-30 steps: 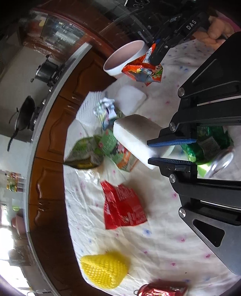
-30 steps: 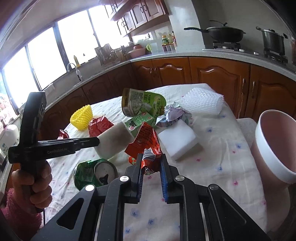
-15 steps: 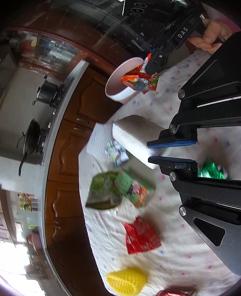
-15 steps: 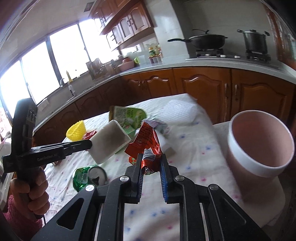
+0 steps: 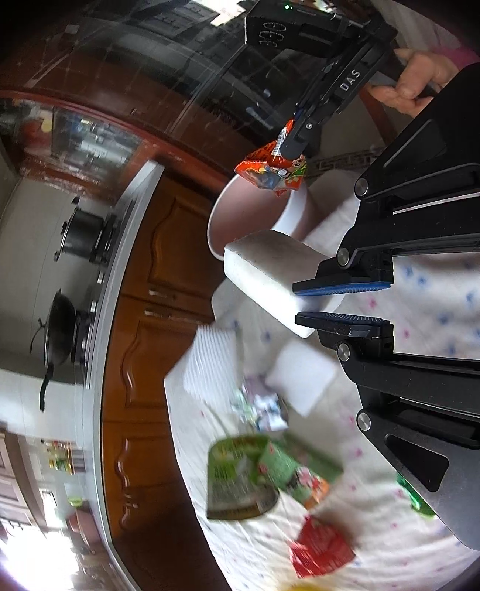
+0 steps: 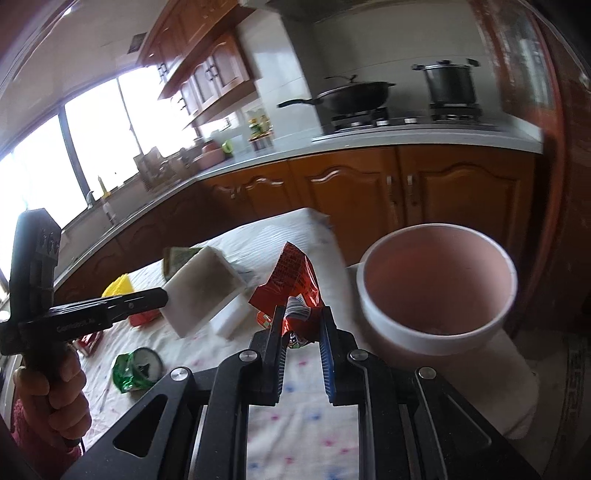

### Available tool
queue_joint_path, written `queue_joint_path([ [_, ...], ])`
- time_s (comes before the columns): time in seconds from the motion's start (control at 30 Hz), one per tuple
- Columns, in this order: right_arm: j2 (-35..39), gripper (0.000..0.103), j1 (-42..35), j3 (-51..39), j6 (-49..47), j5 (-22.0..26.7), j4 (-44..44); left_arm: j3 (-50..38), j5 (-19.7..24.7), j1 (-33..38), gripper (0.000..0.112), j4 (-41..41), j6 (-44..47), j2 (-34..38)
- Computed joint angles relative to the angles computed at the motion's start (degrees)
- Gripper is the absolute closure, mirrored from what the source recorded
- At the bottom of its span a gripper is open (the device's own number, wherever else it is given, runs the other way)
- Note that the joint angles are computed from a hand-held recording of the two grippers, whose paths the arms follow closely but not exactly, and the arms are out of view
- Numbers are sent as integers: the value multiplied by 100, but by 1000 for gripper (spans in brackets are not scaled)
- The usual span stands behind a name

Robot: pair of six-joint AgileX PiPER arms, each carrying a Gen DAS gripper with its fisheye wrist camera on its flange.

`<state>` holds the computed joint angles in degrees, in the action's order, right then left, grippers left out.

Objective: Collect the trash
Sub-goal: 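Carry tissue pack in left tool while right tool carries snack bag to bucket, then open left tool over pink bucket while right tool opens to drop bag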

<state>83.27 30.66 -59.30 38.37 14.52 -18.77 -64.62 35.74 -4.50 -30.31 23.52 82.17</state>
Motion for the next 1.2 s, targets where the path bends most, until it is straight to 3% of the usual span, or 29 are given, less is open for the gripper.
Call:
queue_joint_path([
  [0.37, -181, 87, -1027, 38, -1313, 52, 1154, -1059, 73, -854, 104, 281, -598, 820],
  [0.67, 290, 87, -1792, -410, -3452, 282, 3107, -2530, 469, -1247, 104, 650, -1210, 1996],
  [1.1, 1272, 86, -2239, -1242, -4257, 795, 3781, -4739, 1453, -1610, 103, 1382, -2035, 3692],
  [1.2, 1463, 80, -2313, -1418, -4322, 938, 3847, -5001, 1641, -1648, 99, 1491, -2183, 3901],
])
